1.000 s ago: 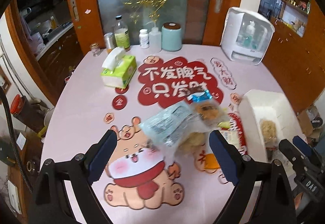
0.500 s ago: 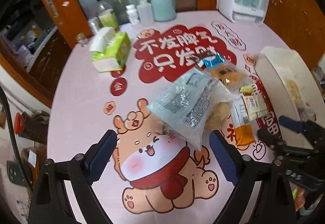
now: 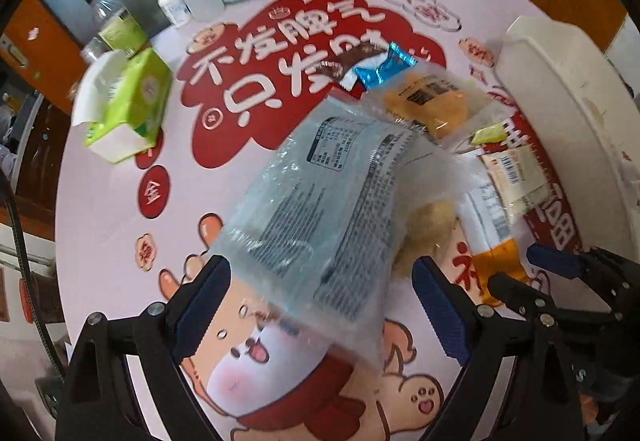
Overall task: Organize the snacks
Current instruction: 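Grasp the blue-white bag with the left gripper while the right grasps the orange-bottom bar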
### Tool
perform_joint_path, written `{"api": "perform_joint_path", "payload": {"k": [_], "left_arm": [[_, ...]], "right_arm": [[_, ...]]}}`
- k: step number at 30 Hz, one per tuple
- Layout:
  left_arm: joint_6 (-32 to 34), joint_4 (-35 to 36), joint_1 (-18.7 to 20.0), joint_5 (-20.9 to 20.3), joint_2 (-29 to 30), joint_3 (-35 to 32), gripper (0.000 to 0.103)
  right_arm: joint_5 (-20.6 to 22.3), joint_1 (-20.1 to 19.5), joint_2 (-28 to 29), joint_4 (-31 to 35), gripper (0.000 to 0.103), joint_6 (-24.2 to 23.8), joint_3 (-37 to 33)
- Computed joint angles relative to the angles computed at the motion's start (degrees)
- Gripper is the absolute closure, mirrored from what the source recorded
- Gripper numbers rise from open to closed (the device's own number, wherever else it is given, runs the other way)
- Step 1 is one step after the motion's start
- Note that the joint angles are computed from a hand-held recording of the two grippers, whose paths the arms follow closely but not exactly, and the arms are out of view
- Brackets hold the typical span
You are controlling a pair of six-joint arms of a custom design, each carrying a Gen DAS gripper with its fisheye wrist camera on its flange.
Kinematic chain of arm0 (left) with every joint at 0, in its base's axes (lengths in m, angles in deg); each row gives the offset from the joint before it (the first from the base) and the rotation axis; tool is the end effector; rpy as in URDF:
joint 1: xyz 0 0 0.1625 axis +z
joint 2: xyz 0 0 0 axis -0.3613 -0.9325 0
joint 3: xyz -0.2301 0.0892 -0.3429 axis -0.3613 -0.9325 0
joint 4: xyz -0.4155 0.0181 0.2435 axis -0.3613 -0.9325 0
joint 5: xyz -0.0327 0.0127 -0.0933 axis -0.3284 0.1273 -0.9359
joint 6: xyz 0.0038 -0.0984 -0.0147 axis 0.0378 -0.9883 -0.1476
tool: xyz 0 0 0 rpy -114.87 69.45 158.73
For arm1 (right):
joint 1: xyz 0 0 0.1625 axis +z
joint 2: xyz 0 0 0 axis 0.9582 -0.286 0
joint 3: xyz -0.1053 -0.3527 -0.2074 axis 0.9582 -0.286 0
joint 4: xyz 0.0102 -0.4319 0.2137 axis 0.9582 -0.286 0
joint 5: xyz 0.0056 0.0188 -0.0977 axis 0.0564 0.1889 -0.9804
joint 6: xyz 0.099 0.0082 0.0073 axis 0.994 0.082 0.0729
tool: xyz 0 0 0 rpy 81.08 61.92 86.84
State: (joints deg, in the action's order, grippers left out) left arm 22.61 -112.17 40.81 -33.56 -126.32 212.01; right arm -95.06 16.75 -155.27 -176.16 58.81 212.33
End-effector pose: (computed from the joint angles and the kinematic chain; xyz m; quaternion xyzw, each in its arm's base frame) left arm -0.3313 -0.3150 0.0599 0.1236 0.8925 -0.1097 0.4197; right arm 0.0890 -0.2770 0.2219 0.0826 -0.9583 0.1212 0.2452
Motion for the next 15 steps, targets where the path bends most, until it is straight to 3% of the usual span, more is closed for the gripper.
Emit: {"api": "perform_joint_path", "payload": {"k": [6,11,13,14,15], "left_arm": [[0.21,-3.72,4.3,-1.19,1.05,0.55,0.005],[1.31,-4.09,5.77,-1.15,2.22,0.22,0.0],[1.79,-6.0,6.33,-1.25,1.92,0.81,0.0],[1.87,-7.33,6.8,-1.75,1.41,1.31,0.0],[1.88,-8.95,7.22,-2.1,0.67,2.06,0.003]], "right_arm": [[-3.12,1.78,7.23,-8.84,0.045,-1.04,-0.09],[-10.15,5.48,15.32,-17.84,0.046,-4.04,-0.31],[-13.93,7.25,18.32,-21.56,0.055,-5.37,-0.06],[-14.43,7.38,18.69,-22.62,0.063,-6.13,0.12],[-13.51,7.04,17.83,-22.28,0.063,-6.95,0.32]]}}
